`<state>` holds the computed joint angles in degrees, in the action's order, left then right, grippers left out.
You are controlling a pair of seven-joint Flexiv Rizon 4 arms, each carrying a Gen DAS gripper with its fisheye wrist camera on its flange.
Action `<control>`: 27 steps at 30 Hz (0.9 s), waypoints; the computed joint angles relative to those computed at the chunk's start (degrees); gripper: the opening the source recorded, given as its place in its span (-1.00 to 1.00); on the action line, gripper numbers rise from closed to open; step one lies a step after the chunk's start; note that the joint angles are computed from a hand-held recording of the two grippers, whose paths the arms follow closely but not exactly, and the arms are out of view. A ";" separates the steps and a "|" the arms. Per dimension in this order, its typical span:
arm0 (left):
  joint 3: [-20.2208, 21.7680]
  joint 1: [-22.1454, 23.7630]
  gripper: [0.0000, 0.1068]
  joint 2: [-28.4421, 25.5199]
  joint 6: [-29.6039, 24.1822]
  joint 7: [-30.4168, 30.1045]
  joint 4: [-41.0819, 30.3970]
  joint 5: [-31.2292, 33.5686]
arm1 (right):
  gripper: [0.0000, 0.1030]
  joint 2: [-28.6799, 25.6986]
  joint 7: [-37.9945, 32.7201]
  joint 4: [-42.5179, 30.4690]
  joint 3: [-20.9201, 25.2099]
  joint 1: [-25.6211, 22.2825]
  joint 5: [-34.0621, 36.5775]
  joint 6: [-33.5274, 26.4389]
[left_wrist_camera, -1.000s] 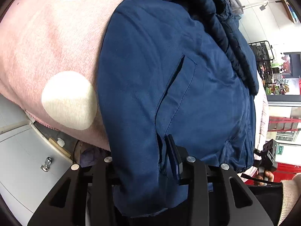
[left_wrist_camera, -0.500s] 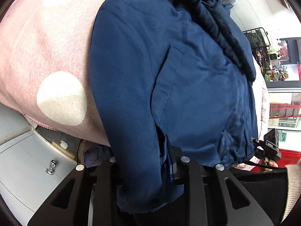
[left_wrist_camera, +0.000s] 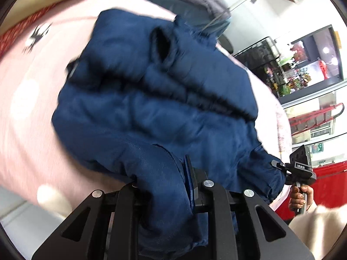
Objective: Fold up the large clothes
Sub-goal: 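Grasp the jacket hem with both tools and lift it toward the collar, then lay the lifted hem over the jacket body and open both tools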
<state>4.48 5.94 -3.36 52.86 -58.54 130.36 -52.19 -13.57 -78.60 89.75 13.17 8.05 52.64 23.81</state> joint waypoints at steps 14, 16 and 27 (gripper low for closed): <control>-3.57 5.92 -0.65 -13.22 7.03 -1.68 -19.11 -10.88 | -0.61 -19.52 9.82 -27.51 4.42 -2.07 5.71 10.99; -3.40 6.74 -0.65 -15.12 7.30 -5.35 -21.61 -8.37 | -0.61 -21.98 12.48 -30.89 4.54 -1.80 4.13 12.49; -8.13 12.65 -0.44 -22.55 3.42 -19.33 -28.71 -6.14 | -0.57 -30.05 27.41 -37.40 6.59 -0.44 -4.81 14.52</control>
<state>-3.66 18.59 -25.91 56.29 -77.87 101.65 -58.33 -43.62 -51.19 52.35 19.76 7.61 47.83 38.33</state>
